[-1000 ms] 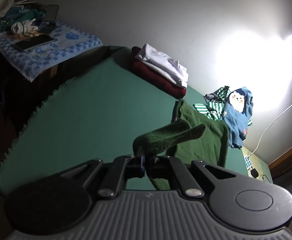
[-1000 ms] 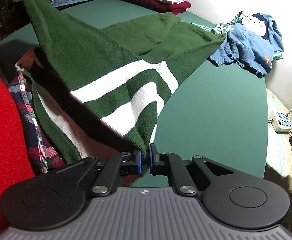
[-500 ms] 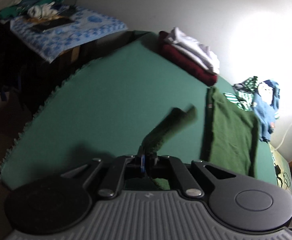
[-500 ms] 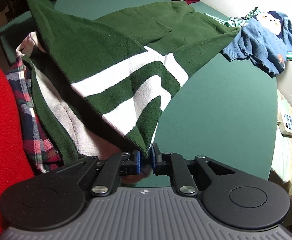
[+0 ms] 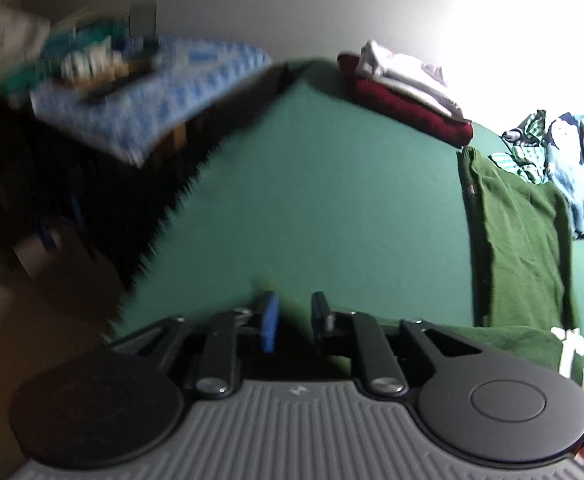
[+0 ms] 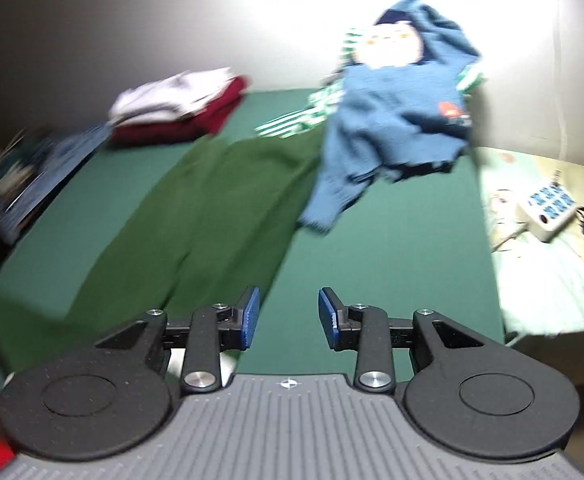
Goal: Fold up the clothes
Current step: 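Lay the folded sweater on the bed and open both tools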
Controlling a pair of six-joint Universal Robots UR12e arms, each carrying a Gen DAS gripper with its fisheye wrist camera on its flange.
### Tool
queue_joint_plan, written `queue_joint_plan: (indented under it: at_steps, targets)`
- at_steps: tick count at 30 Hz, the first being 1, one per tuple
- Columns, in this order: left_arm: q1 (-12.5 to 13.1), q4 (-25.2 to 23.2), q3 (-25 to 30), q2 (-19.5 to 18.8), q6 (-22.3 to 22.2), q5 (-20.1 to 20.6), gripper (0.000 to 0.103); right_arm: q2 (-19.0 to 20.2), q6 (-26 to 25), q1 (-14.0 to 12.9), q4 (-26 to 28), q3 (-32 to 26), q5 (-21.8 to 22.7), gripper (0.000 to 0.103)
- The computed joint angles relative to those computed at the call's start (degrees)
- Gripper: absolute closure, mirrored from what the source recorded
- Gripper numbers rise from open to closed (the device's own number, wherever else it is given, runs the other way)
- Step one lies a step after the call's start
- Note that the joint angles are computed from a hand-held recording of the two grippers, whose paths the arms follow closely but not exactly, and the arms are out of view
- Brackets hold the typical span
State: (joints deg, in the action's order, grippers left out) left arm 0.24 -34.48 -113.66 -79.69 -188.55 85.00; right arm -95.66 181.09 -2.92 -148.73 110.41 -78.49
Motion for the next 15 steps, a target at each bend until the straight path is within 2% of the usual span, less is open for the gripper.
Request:
queue_joint_plan:
  at_steps: [2,4,5,6,8,10,11,13,15]
  targets:
    - [0.11,0.22,1.37,-0.09,3.75,-2.86,0.08,3.26,2.66,-0.18,-2.47,-1.79,0.02,0.067]
    - [-0.46,1.12,3.18,-1.2,8.18,-9.39,0.073,6.75,6.08,-0.24,-3.4,-4.35,0.75,0.064]
    - [-1.28,1.53,4.16,-2.19,11.17,-12.78,0.062,8.46,7.96,-0.11,-3.61,-5.83,0.45,0.064]
    - [-2.41,1.77,5.23,-3.45,14.68,-16.12,0.046,10.15,9.84,0.01,-3.74,-7.36,0.15,0.064]
    - [-4.86,1.37,7.77,-6.37,21.28,-22.58,0.036,13.02,12.34,0.24,-4.12,-10.07,-0.31,0.064]
    - [-7.76,-1.3,10.78,-9.95,26.18,-28.07,0.036,15.38,13.55,0.45,-4.65,-12.39,-0.66,0.064]
    - [-9.28,-2.53,12.25,-11.78,27.86,-29.32,0.036,16.56,14.16,0.56,-4.87,-13.58,-0.83,0.064]
    - [-11.78,-5.82,14.87,-15.02,29.73,-31.2,0.036,17.95,13.17,0.73,-4.97,-15.16,-1.3,0.064]
    - [-13.75,-7.58,16.95,-17.79,29.92,-31.18,0.035,19.2,12.92,0.53,-5.91,-16.26,-0.93,0.064]
